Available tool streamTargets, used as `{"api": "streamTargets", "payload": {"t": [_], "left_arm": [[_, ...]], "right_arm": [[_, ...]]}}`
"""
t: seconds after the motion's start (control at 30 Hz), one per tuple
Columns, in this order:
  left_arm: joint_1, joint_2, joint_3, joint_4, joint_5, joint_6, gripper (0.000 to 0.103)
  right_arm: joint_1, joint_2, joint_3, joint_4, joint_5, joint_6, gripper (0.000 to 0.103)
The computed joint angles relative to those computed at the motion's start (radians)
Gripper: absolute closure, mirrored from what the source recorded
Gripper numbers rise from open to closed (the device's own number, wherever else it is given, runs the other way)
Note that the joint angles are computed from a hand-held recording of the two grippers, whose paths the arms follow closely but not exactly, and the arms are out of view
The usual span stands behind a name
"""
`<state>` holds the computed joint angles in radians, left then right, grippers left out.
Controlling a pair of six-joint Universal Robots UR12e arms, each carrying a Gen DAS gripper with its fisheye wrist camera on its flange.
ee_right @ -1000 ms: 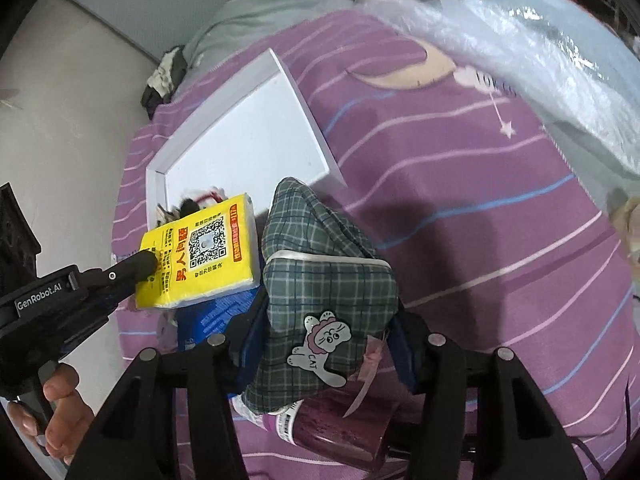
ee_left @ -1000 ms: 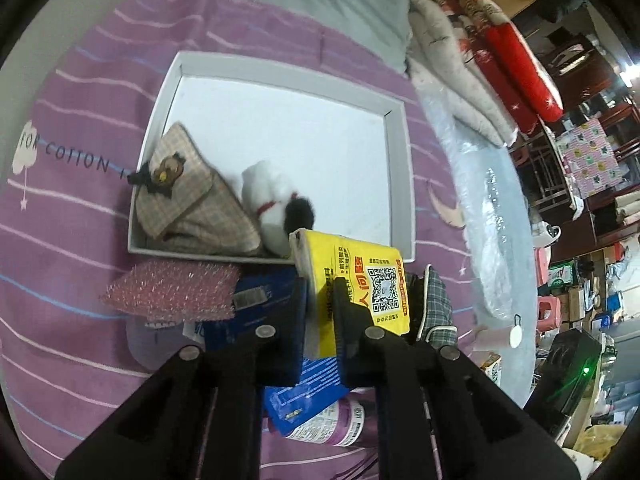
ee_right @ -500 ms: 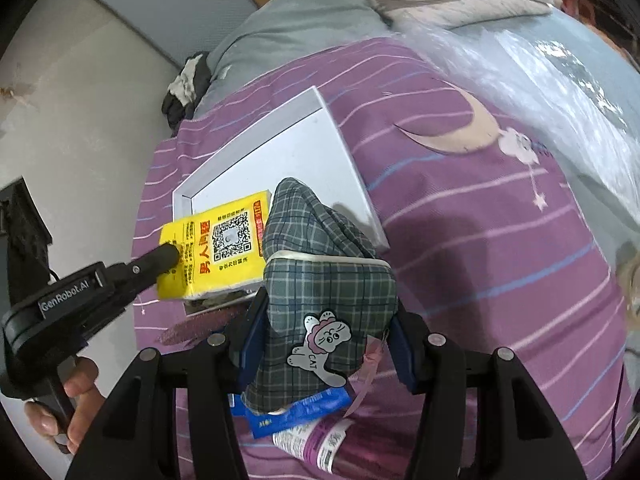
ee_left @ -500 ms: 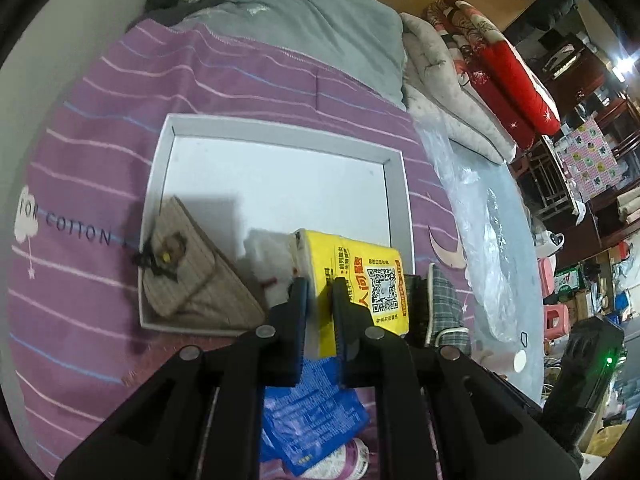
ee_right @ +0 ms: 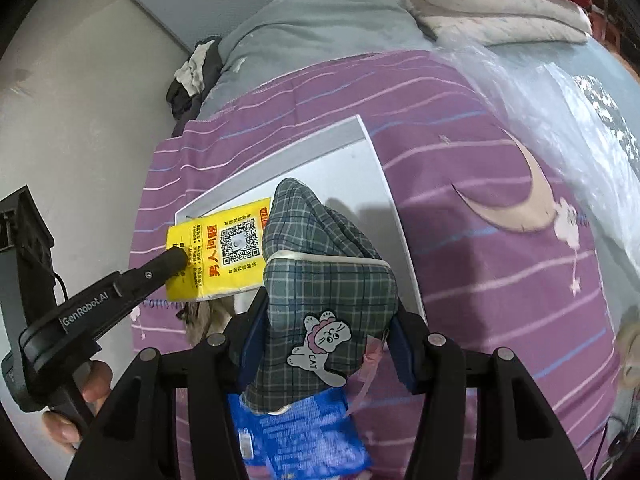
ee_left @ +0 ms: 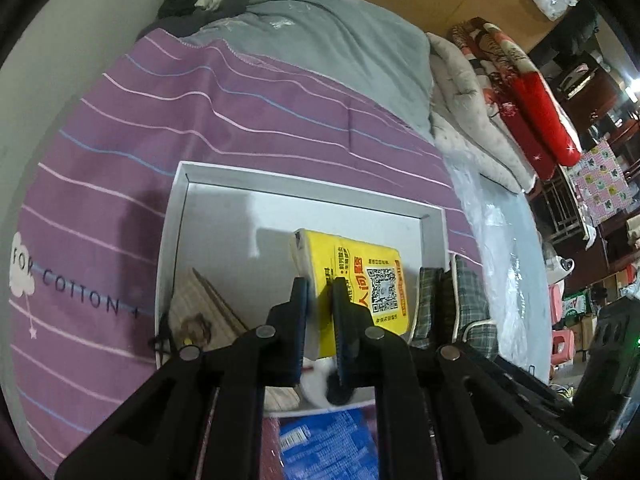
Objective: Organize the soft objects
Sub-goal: 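Place the yellow box in the tray with left gripper while right gripper places the green pouch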
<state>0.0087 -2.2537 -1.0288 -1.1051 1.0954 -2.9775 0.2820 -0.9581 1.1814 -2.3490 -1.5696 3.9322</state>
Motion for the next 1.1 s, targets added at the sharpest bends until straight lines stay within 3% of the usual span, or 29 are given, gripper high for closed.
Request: {"api": "streamTargets", "payload": {"t": [0.27,0.5,0.6,0.67,0.83,1.1], "left_arm": [[-0.004,-0.039,0.019,0.005,0.031,-0.02,0.089],[-0.013,-0.067,0.03,0.08,0.141,-0.041,0.089],[-0.018,-0.075,0.041,0.026,0.17,-0.006,0.089],[-0.021,-0.071,0.032,-0.001,0.173,0.032,0.089],[-0.045,-0.043,-0.016,0.054,0.275,0.1,0.089],[-0.042,-0.051,0.012,-0.019,0.27,0.05,0.087]], "right_arm": [[-0.002,0.087,-0.12,0.083,0.026,-0.088,0.05],[0.019,0.123,-0.151,0.105,-0.112,-0.173,0.05],[0.021,0.128,-0.14,0.1,-0.14,-0.204,0.05],[0.018,0.122,-0.118,0.08,-0.127,-0.21,0.05],[0.02,0.104,-0.078,0.061,-0.144,-0.216,0.05],[0.021,0.102,-0.063,0.052,-0.137,-0.16,0.049]]}}
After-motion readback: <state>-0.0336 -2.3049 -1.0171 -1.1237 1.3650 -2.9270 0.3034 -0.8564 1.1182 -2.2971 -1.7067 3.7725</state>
